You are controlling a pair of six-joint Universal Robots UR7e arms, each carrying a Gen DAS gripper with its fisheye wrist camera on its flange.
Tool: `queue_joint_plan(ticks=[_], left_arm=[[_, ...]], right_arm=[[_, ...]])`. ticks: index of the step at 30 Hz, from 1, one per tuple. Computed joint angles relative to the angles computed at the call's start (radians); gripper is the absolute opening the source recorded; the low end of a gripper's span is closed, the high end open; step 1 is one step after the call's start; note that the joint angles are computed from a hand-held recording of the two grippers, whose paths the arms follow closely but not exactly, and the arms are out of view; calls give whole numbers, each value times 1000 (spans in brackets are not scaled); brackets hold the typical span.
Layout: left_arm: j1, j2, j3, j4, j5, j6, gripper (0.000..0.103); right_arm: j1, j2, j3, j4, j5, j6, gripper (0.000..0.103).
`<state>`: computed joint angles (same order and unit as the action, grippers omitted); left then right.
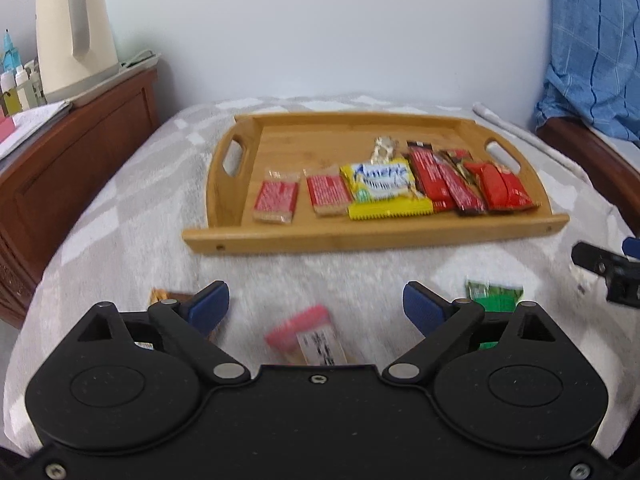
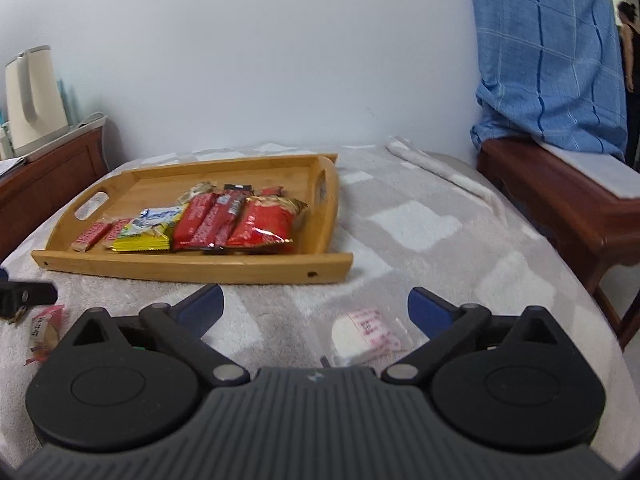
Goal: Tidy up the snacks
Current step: 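Move both open grippers back toward the remaining snacks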
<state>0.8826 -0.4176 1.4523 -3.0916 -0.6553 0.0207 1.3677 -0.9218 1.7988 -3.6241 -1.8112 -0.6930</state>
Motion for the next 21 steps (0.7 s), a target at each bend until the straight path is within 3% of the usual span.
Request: queue_joint_plan(ticks=[5, 16, 21], left_arm=[[-1, 6, 25, -8, 8, -38, 92], [-1, 18, 48, -43, -6, -65, 55], [-8, 28, 51, -74, 25, -49, 53]], right_arm=[[0, 25, -22, -24, -33, 20, 103], [1, 50, -63, 16, -126, 94, 101], [1, 50, -75, 56, -156, 132, 98]])
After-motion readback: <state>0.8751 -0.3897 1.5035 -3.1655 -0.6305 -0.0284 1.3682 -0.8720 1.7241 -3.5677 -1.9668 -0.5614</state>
